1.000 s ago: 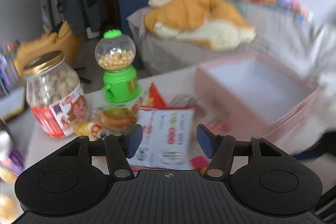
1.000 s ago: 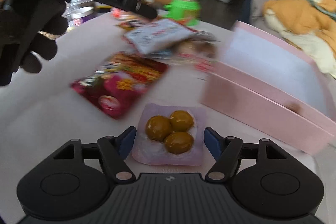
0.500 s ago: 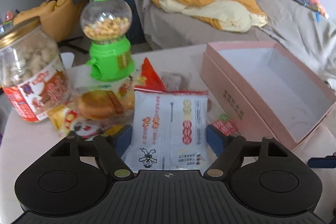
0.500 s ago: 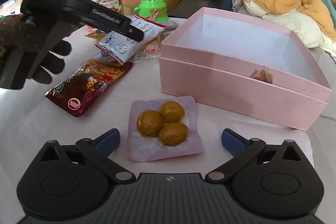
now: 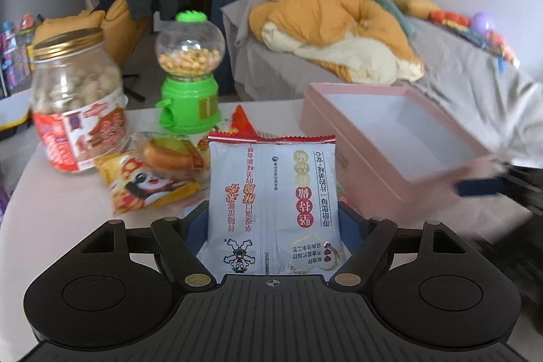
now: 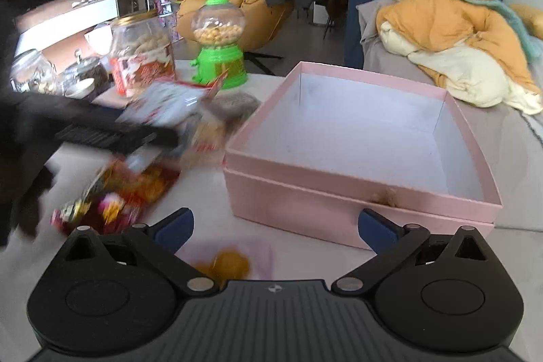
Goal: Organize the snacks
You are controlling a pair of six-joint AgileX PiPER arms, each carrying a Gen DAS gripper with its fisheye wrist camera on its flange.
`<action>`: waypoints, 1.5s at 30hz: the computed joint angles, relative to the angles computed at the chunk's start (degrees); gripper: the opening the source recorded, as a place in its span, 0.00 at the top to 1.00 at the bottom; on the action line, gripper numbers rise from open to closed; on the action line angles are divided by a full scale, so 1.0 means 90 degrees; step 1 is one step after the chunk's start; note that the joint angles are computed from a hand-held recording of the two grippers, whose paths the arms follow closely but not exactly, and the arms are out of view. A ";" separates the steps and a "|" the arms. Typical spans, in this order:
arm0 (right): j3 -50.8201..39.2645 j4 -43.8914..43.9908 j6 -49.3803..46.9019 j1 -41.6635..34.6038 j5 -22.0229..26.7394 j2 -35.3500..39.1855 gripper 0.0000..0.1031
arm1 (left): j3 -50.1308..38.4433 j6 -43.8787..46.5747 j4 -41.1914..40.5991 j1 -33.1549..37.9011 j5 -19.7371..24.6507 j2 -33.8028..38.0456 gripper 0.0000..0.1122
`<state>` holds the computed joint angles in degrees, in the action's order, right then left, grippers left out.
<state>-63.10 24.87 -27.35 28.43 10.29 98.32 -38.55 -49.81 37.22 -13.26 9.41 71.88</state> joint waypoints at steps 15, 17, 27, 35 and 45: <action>0.0217 -0.0907 -0.0279 0.0338 0.1328 -0.0291 0.36 | -0.0863 0.1161 -0.1603 -0.1102 0.1061 -0.0359 0.27; 0.0273 -0.0392 -0.0851 0.0135 0.1731 -0.0541 0.37 | -0.1249 0.0711 -0.1128 -0.1330 0.0963 -0.0040 0.27; 0.0878 0.1015 -0.2243 -0.0762 0.1804 -0.1383 0.58 | -0.4268 0.0473 -0.1834 -0.1090 0.0677 0.3059 0.33; 0.1506 0.1880 -0.3384 -0.0863 0.1130 -0.1457 0.19 | -0.1925 -0.2170 0.0906 -0.1073 -0.0093 0.1438 0.33; 0.1090 0.1897 -0.3368 -0.0447 0.1218 -0.0713 0.22 | 0.0465 -0.5449 0.3594 -0.1820 0.0063 0.0175 0.34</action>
